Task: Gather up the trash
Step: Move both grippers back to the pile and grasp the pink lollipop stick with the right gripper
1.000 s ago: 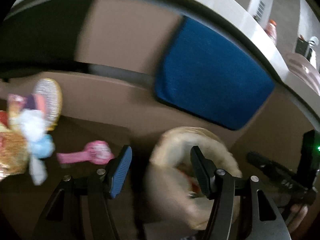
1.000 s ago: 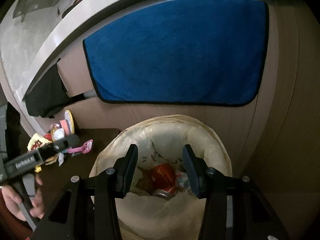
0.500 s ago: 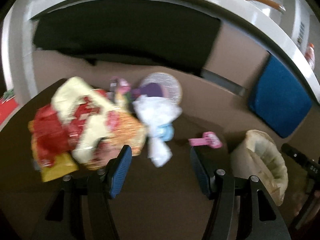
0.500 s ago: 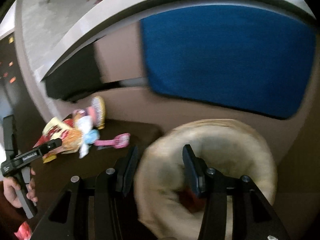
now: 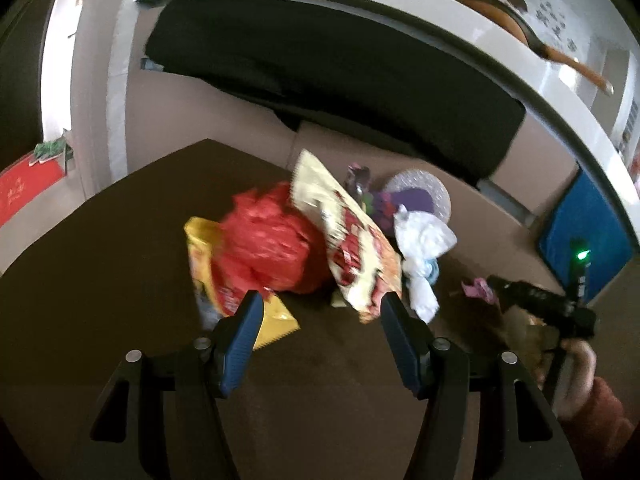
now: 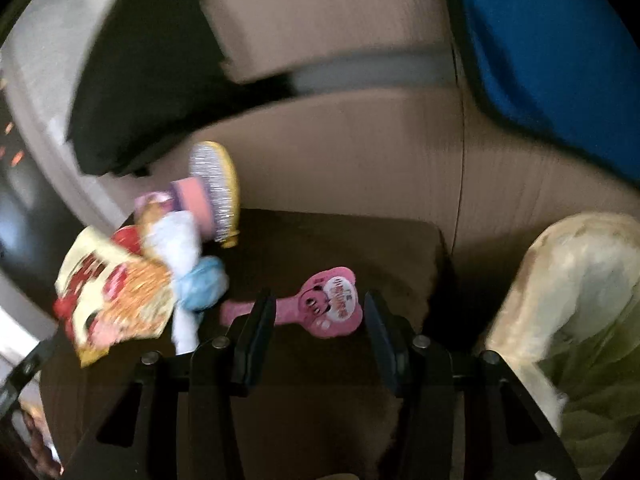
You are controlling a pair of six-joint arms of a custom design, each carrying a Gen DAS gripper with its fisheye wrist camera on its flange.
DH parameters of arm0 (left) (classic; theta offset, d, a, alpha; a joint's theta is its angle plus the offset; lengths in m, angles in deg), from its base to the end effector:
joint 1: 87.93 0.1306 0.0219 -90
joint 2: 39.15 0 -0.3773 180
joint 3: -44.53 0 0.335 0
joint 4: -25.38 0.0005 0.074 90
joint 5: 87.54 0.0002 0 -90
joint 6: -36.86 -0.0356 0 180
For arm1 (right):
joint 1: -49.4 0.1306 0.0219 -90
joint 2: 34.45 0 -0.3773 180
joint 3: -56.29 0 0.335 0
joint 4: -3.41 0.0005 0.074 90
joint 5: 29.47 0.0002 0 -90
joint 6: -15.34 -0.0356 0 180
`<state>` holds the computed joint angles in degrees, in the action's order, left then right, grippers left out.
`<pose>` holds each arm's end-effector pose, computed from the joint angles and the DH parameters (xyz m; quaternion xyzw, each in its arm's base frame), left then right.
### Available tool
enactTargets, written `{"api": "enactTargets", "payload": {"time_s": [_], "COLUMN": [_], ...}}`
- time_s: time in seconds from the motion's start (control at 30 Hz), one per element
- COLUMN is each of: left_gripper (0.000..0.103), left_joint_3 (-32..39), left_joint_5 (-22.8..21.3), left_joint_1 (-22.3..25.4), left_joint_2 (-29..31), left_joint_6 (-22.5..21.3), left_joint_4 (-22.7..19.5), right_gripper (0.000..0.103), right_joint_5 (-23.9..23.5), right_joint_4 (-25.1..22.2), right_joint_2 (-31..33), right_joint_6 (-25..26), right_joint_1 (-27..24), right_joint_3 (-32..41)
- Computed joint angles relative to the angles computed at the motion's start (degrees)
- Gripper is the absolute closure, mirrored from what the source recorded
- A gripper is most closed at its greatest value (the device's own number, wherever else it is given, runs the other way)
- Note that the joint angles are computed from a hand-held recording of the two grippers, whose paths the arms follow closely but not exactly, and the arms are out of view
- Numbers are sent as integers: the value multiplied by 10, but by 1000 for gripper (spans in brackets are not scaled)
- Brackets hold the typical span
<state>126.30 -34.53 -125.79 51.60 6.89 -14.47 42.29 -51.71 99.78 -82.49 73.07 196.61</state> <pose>0.3484 -0.2443 0.3783 -0.2801 0.8498 -0.0564 0.4429 0.6265 0.2862 0.3550 -0.1824 0.9085 0.2367 0.2923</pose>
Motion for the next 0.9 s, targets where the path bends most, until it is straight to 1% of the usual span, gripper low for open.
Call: {"api": "enactTargets", "payload": {"time_s": [0.07, 0.13, 0.2, 0.23, 0.27, 0.3, 0.33, 0.5, 0.6, 0.63, 0.67, 0.73, 0.8, 0.87, 0.9], "left_gripper": [42, 42, 42, 42, 42, 42, 42, 42, 42, 42, 42, 42, 42, 42, 42], "left_joint_3": [-16, -34, -49, -54, -61, -65, -66, -64, -61, -61, -60, -59, -58, -55, -54], "left_joint_5": [8, 12, 15, 16, 21, 25, 27, 37, 37, 36, 35, 32, 35, 36, 37], "left_joint_1": [7, 12, 14, 14, 14, 15, 14, 11, 8, 7, 6, 3, 2, 1, 0], "left_joint_2": [-11, -22, -28, -31, -33, -34, -33, -24, -21, -21, -21, -20, -18, -16, -15], "left_joint_6": [-3, 1, 11, 15, 21, 25, 27, 26, 27, 28, 29, 32, 30, 30, 30], "left_joint_4": [18, 31, 40, 42, 47, 50, 52, 58, 62, 64, 64, 64, 65, 64, 64], "right_gripper": [59, 59, 59, 59, 59, 59, 59, 59, 59, 59, 59, 58, 58, 58, 58], "right_joint_5": [11, 19, -4, -16, -35, -71, -87, -106, -117, -118, -113, -85, -57, -49, -48], "right_joint_4": [-24, -42, -56, -51, -53, -70, -74, -80, -71, -62, -41, -5, -1, 8, -2], "right_joint_2": [27, 50, 63, 59, 56, 56, 49, -12, -46, -55, -71, -91, -89, -83, -69], "right_joint_6": [-6, 1, 16, 25, 41, 68, 85, 176, 199, 204, 215, 243, 276, 290, 297], "right_joint_1": [3, 8, 11, 13, 16, 19, 22, 39, 39, 38, 38, 41, 44, 48, 50], "right_joint_3": [39, 72, 91, 82, 78, 78, 66, -29, -81, -95, -118, -146, -137, -132, -110]}}
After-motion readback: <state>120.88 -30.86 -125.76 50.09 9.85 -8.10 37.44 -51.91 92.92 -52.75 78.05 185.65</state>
